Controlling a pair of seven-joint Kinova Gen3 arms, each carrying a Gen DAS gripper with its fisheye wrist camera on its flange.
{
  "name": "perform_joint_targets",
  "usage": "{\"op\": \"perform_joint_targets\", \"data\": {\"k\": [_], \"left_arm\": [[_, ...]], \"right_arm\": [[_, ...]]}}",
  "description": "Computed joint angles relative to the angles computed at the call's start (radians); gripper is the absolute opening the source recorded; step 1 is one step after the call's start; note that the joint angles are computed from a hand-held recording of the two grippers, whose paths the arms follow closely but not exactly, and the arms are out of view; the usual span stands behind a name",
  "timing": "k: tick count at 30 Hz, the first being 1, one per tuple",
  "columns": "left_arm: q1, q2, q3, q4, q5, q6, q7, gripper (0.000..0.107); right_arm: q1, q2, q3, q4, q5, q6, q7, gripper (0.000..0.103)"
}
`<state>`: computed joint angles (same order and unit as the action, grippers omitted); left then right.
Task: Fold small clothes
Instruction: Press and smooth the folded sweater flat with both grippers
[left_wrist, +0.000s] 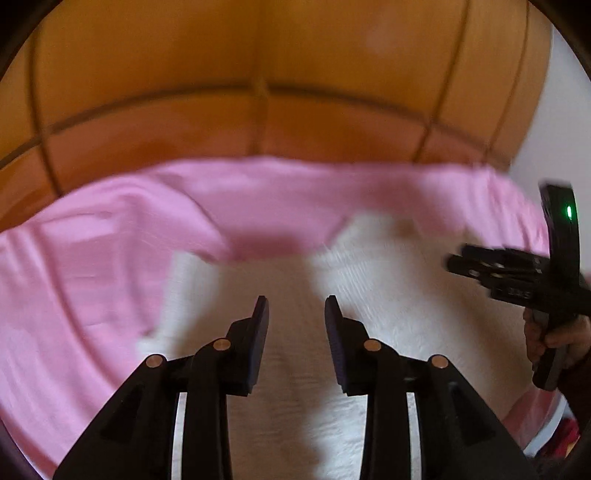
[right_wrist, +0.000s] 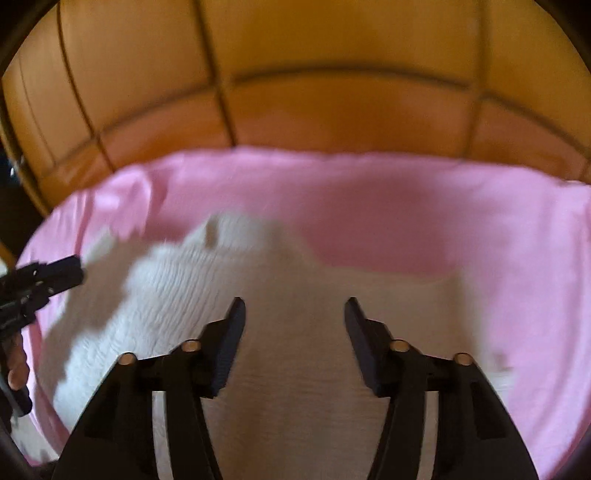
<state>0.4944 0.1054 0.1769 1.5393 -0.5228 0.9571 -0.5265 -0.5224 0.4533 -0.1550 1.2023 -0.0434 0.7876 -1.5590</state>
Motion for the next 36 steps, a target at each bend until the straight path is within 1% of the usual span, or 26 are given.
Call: {"op": "perform_joint_targets", "data": {"k": [1, 2, 3, 4, 5, 6, 8, 9, 11, 12, 13, 14, 15, 17, 18, 20, 22, 24, 25, 26, 27, 29, 30, 32, 34, 36], "left_arm": [[-0.004, 0.031, -0.005, -0.026, 0.033, 0.012, -0.032, 0.030], [-0.027, 0.063, 0.003, -0.042, 0.072, 0.011, -0.062, 0.026], [-0.032, 0.077, -0.004, -0.041, 0.095, -0.002, -0.076, 0.015], [-0.035, 0.081, -0.008, -0.027, 0.103, -0.027, -0.073, 0.009], [-0.030, 0.080, -0.019, -0.012, 0.097, -0.054, -0.054, 0.000], [-0.034, 0.073, -0.014, 0.003, 0.080, -0.075, -0.023, 0.000], [0.012, 0.039, -0.057, 0.044, 0.027, -0.131, 0.059, 0.000], [0.031, 0.028, -0.070, 0.053, -0.009, -0.141, 0.099, 0.000], [0.029, 0.009, -0.059, 0.068, -0.084, -0.160, 0.181, 0.000], [0.045, 0.011, -0.070, 0.059, -0.116, -0.151, 0.205, 0.000], [0.043, 0.020, -0.063, 0.045, -0.132, -0.138, 0.213, 0.000], [0.025, 0.042, -0.044, 0.021, -0.138, -0.118, 0.205, 0.000], [0.020, 0.063, -0.044, -0.001, -0.126, -0.095, 0.184, 0.000], [-0.005, 0.115, -0.040, -0.043, -0.075, -0.055, 0.121, 0.000], [0.001, 0.133, -0.057, -0.046, -0.054, -0.044, 0.109, 0.000], [0.012, 0.139, -0.080, -0.020, -0.040, -0.065, 0.131, 0.000], [0.028, 0.133, -0.091, -0.018, -0.053, -0.055, 0.155, 0.002], [0.040, 0.128, -0.094, -0.022, -0.059, -0.033, 0.168, 0.002], [0.035, 0.123, -0.079, -0.023, -0.069, -0.017, 0.189, 0.002], [0.021, 0.112, -0.045, -0.024, -0.085, 0.015, 0.220, 0.002], [0.023, 0.103, -0.030, -0.025, -0.103, 0.039, 0.246, 0.014], [0.072, 0.059, -0.035, 0.005, -0.160, 0.072, 0.327, 0.034], [0.118, 0.042, -0.054, 0.015, -0.189, 0.091, 0.368, 0.035], [0.169, 0.002, -0.049, 0.048, -0.230, 0.124, 0.433, 0.035], [0.165, -0.025, 0.017, 0.078, -0.270, 0.167, 0.502, 0.035], [0.184, -0.053, 0.067, 0.117, -0.298, 0.205, 0.567, 0.036]], "right_arm": [[-0.026, 0.028, 0.012, -0.020, 0.018, 0.024, -0.022, 0.024], [-0.043, 0.043, 0.023, -0.029, 0.031, 0.032, -0.042, 0.020], [-0.050, 0.049, 0.022, -0.025, 0.037, 0.024, -0.051, 0.013], [-0.055, 0.044, 0.021, -0.009, 0.044, 0.006, -0.054, 0.007], [-0.056, 0.040, 0.020, -0.001, 0.047, -0.005, -0.056, 0.005], [-0.046, 0.031, 0.015, 0.012, 0.040, -0.024, -0.055, 0.003], [-0.019, -0.001, -0.002, 0.051, 0.021, -0.083, -0.036, 0.003], [-0.010, -0.022, -0.008, 0.069, 0.012, -0.113, -0.032, 0.003], [-0.009, -0.038, -0.003, 0.077, 0.009, -0.150, -0.042, 0.003], [-0.020, -0.041, 0.006, 0.075, 0.022, -0.168, -0.053, 0.003], [-0.036, -0.035, 0.017, 0.064, 0.040, -0.172, -0.069, 0.002], [-0.057, -0.021, 0.033, 0.043, 0.061, -0.160, -0.094, 0.002], [-0.083, -0.005, 0.053, 0.022, 0.087, -0.138, -0.128, 0.002], [-0.120, 0.043, 0.079, -0.026, 0.134, -0.084, -0.177, 0.002], [-0.130, 0.062, 0.086, -0.036, 0.144, -0.066, -0.193, 0.002], [-0.119, 0.077, 0.075, -0.035, 0.140, -0.076, -0.215, 0.002], [-0.111, 0.074, 0.065, -0.034, 0.143, -0.076, -0.211, 0.002], [-0.083, 0.067, 0.041, -0.022, 0.116, -0.089, -0.196, 0.004], [-0.057, 0.058, 0.020, -0.013, 0.088, -0.091, -0.177, 0.009], [-0.038, 0.046, 0.010, -0.003, 0.054, -0.094, -0.161, 0.014], [-0.010, 0.027, -0.011, 0.023, 0.025, -0.113, -0.156, 0.033], [-0.002, -0.044, 0.002, 0.114, 0.011, -0.187, -0.180, 0.065], [0.000, -0.079, 0.008, 0.160, 0.016, -0.224, -0.181, 0.066], [0.050, -0.136, -0.028, 0.232, -0.023, -0.250, -0.135, 0.066], [0.099, -0.188, -0.056, 0.299, -0.072, -0.251, -0.076, 0.066], [0.142, -0.236, -0.077, 0.366, -0.131, -0.247, -0.001, 0.066]]}}
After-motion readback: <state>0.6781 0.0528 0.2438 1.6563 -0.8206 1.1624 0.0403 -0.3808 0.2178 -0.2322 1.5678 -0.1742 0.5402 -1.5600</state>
